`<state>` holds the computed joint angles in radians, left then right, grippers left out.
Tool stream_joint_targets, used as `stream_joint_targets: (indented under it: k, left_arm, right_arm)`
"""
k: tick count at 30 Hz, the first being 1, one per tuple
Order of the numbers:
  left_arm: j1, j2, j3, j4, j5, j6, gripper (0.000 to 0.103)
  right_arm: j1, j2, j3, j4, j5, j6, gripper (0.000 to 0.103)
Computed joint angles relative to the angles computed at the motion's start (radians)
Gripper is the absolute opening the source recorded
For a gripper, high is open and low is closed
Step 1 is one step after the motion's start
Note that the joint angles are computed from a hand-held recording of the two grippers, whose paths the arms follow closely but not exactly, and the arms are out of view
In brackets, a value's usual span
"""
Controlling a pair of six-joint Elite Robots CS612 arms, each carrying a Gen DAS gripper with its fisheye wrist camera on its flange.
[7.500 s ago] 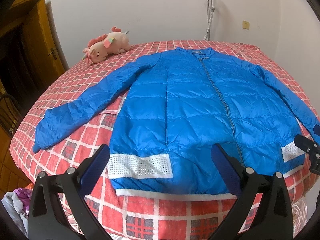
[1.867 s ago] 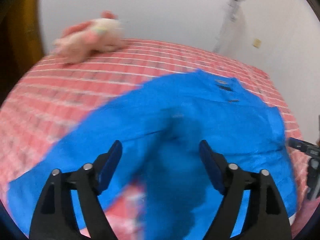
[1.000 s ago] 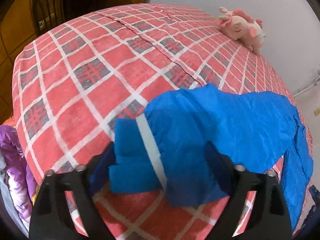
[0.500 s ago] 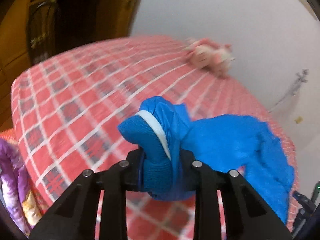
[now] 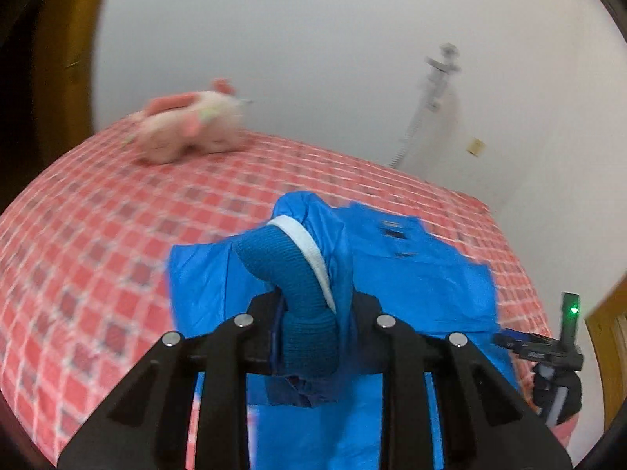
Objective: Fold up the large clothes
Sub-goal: 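Fold the held sleeve across the jacket back and open the left tool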
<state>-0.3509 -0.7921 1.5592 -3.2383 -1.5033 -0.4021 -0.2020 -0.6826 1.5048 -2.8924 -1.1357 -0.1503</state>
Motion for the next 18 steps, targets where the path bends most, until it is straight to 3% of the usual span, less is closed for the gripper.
stream_joint_targets:
  k: [4,9,18]
  left_arm:
    - [-0.033,0.053,-0.103,0.063,-0.055,0.060,0.024]
    - [-0.060,0.143,-0.250,0.207,-0.107,0.093,0.024]
    - [-0.058,0.273,-0.418,0.397,-0.211,0.123,0.025]
  right_arm:
    - [-0.006,0.007,-0.009,0.010,0.004,0.008,0.071]
    - [-0.013,0.015,-0.017,0.015,0.002,0.017,0.071]
    - [-0.015,0.047,-0.062,0.081,-0.016,0.032,0.071]
